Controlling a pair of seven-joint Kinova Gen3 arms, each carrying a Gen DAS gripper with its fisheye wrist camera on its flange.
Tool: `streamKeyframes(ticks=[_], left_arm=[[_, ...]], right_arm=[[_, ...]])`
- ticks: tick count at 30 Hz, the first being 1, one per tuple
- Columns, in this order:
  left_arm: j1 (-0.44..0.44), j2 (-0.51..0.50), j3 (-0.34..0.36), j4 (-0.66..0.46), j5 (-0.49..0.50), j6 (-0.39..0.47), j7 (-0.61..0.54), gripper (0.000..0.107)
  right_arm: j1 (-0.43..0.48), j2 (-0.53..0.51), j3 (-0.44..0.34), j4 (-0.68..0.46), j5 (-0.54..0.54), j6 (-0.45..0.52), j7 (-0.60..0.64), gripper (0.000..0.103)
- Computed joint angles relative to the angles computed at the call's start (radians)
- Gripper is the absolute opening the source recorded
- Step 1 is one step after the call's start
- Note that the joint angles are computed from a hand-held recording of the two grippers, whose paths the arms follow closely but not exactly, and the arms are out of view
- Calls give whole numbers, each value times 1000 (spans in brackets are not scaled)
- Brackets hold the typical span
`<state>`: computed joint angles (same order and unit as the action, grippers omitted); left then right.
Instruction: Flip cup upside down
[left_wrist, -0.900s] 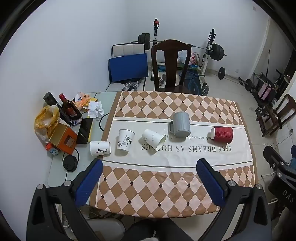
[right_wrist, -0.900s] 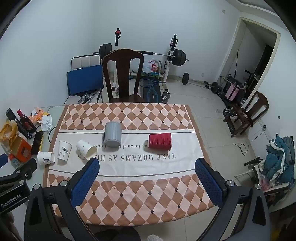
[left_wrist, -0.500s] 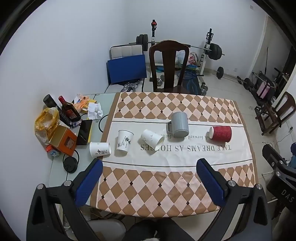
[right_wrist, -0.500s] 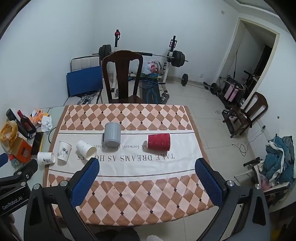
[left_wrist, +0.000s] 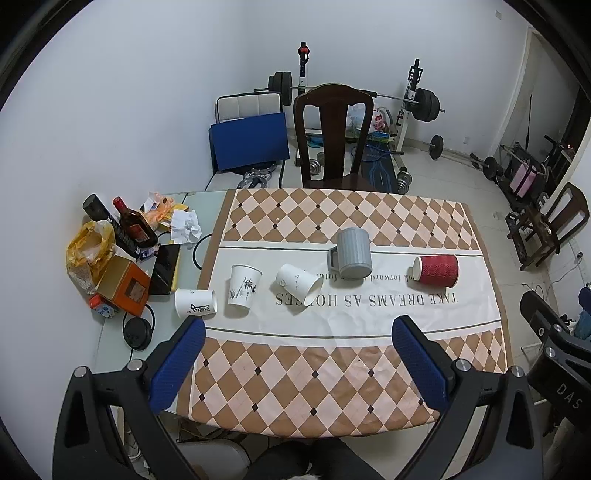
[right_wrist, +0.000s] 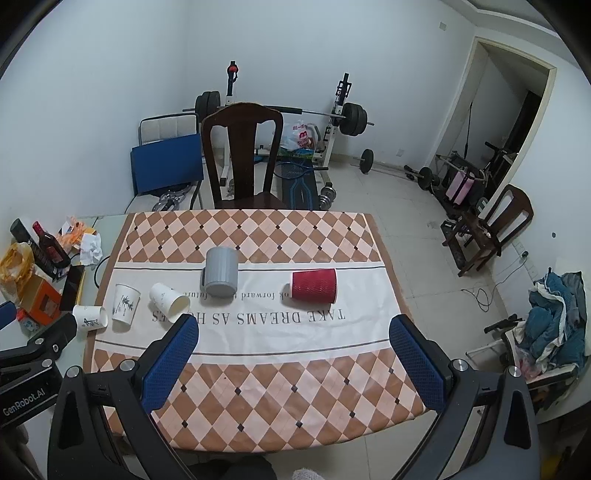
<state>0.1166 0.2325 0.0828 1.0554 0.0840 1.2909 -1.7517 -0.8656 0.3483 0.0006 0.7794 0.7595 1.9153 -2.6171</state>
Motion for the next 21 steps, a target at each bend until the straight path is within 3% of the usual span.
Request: streamKeyframes(ticks=[21], left_arm=[[-6,-4,1,13,13,-16,-17,103]], right_arm=[[23,-19,-14,31,-17,-18,0,103]])
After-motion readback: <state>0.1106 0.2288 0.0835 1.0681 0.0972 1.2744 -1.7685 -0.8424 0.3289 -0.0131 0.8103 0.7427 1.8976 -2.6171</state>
